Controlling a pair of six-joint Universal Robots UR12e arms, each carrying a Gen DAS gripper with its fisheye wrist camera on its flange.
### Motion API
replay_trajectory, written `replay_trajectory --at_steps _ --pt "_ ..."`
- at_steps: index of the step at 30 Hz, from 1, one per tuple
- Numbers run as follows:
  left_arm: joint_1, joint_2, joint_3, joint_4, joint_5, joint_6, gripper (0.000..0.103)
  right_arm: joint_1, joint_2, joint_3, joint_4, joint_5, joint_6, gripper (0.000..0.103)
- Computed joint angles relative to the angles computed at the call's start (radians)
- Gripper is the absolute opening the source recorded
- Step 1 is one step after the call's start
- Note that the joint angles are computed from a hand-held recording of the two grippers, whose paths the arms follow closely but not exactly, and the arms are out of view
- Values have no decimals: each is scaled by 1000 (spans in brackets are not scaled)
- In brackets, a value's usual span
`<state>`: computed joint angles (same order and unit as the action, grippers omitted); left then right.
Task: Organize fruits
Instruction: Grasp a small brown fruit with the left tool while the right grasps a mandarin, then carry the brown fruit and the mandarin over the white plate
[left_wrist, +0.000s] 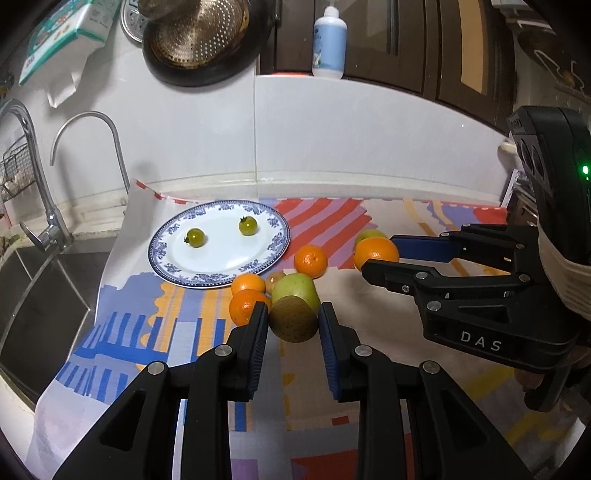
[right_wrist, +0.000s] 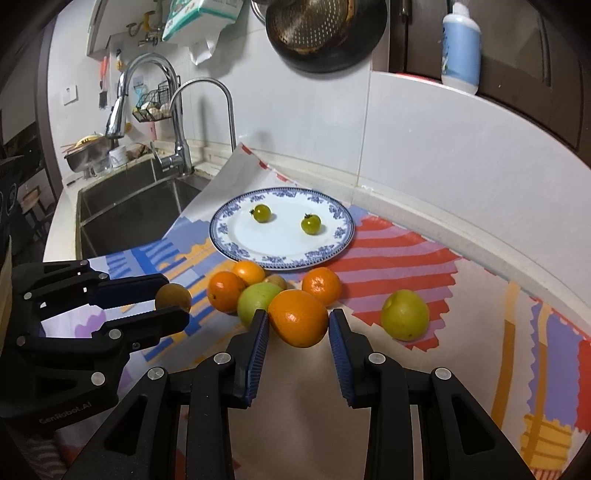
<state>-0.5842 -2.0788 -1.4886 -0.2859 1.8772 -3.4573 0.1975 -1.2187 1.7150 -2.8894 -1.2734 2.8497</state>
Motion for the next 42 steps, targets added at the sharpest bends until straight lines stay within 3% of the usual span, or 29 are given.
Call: replay_trajectory --at_steps 12,26,34,42 --pt "7 39 -44 100 23 51 28 23 -28 22 -74 -38 73 35" --pt "56 59 -58 164 -29 109 28 64 -6 -22 -150 -91 152 35" --pt "88 45 -23 144 -48 142 28 76 38 -98 -125 -83 174 35" --pt "126 7 43 78 -74 131 28 79 105 -214 -19 -76 170 35"
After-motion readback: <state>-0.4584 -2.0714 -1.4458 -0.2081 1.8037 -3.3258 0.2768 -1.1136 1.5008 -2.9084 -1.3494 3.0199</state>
